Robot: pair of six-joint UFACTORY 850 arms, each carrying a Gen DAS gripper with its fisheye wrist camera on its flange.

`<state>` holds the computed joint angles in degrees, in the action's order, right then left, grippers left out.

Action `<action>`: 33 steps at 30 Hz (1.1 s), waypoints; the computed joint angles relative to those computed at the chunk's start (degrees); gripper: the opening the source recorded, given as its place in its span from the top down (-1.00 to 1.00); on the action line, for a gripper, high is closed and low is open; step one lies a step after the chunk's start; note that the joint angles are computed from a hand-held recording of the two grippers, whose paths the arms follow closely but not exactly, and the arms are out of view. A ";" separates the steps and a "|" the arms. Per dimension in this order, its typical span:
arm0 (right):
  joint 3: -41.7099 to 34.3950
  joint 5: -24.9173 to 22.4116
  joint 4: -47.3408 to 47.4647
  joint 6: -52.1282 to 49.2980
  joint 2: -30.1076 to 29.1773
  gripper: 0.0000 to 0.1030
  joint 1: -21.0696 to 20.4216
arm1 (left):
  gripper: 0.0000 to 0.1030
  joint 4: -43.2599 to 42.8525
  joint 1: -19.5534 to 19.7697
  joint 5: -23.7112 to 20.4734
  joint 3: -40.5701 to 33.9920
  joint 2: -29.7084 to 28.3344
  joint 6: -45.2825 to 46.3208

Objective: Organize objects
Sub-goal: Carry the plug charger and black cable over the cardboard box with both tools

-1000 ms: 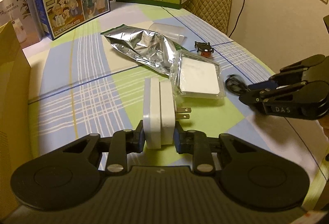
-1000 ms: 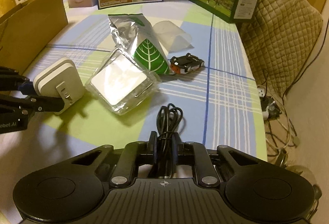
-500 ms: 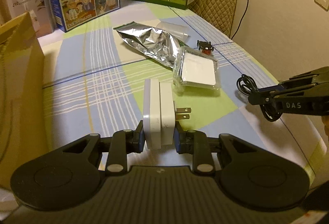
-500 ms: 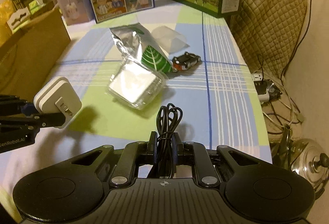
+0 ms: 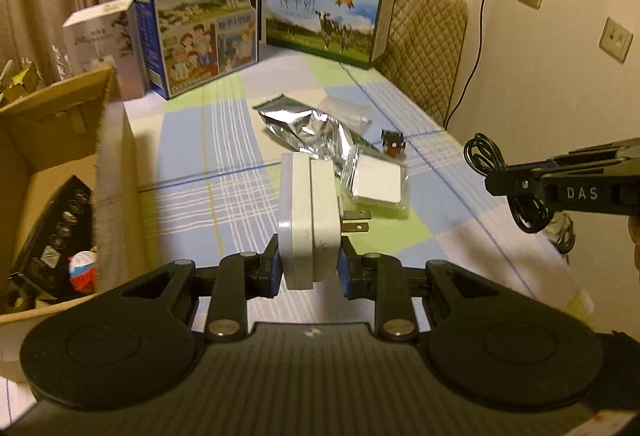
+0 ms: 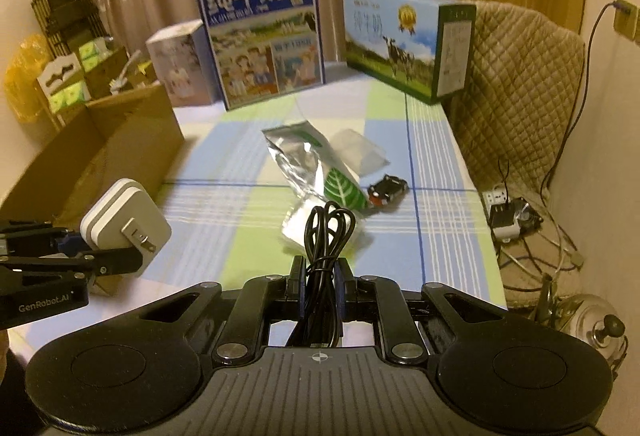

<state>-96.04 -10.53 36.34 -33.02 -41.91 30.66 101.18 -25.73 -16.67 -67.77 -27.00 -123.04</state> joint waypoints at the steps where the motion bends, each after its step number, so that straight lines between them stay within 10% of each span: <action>1: 0.95 0.46 1.54 -1.22 0.78 0.79 0.24 | 0.57 0.43 -0.22 -0.42 0.79 0.94 -0.61; 15: 10.20 2.81 24.17 -21.21 8.03 0.79 3.19 | 0.56 -0.01 -2.56 -4.67 8.64 10.22 -1.70; 33: 10.29 2.88 24.53 -22.62 8.89 0.79 5.14 | 0.56 -1.96 -3.27 -6.67 12.93 14.94 -1.01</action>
<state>-85.76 -7.65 60.87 -55.64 -33.02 35.80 99.23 -29.01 -23.34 -54.84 -12.06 -124.04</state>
